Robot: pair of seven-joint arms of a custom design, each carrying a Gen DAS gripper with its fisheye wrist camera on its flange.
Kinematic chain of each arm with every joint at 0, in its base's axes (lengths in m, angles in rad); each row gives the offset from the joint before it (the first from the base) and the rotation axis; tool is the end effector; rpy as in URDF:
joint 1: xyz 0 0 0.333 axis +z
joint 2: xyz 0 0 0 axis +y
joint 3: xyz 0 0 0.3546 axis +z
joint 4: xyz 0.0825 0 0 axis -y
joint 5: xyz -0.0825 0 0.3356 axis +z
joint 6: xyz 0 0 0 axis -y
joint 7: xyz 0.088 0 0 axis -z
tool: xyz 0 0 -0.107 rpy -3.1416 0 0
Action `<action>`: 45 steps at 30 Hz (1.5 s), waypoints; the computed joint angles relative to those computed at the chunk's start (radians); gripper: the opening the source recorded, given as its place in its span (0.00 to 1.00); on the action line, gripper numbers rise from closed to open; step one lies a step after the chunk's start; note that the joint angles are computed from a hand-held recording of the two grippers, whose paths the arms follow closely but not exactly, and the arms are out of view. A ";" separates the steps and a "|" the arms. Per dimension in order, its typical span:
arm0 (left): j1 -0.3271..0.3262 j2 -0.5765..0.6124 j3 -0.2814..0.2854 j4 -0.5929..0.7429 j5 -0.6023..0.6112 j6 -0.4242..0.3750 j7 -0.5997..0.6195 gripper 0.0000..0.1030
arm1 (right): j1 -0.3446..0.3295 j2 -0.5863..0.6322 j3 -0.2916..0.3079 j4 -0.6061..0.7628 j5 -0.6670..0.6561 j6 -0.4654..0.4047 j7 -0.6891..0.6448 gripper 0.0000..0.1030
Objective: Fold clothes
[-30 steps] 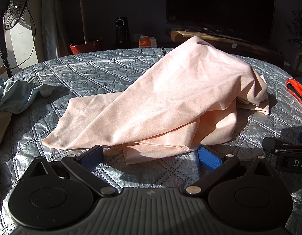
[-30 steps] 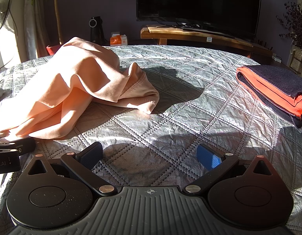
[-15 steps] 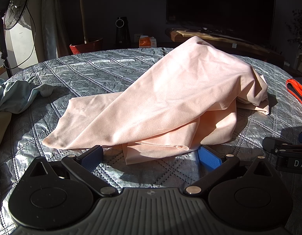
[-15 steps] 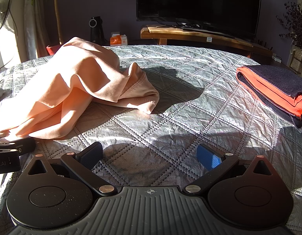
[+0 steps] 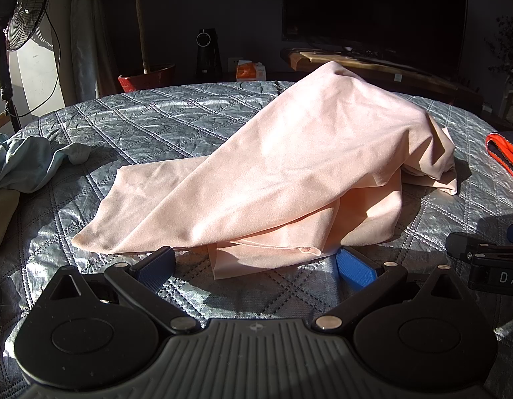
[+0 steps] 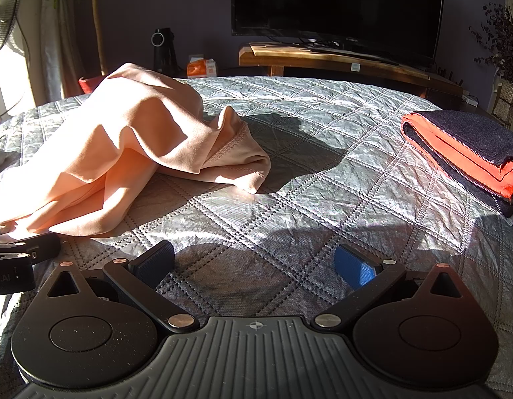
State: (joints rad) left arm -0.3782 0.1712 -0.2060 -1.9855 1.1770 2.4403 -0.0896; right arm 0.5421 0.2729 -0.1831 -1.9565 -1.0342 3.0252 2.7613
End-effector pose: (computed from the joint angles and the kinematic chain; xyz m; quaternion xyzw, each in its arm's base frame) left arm 0.4896 -0.3137 0.4763 -0.7162 0.5574 -0.2503 0.3371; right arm 0.5404 0.2832 0.4704 -0.6974 0.5801 -0.2661 0.3260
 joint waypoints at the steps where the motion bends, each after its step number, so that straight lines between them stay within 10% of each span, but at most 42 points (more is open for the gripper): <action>1: 0.000 0.000 0.000 0.000 0.000 0.000 0.000 1.00 | 0.000 0.000 0.000 0.000 0.000 0.000 0.000 1.00; 45: 0.014 -0.013 -0.003 -0.013 -0.037 0.033 0.050 0.99 | 0.001 0.000 -0.001 0.000 0.001 0.000 0.000 1.00</action>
State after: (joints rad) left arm -0.3643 0.1581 -0.2091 -1.9981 1.1403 2.4737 -0.0401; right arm 0.5434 0.2725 -0.1842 -1.9570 -1.0335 3.0251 2.7609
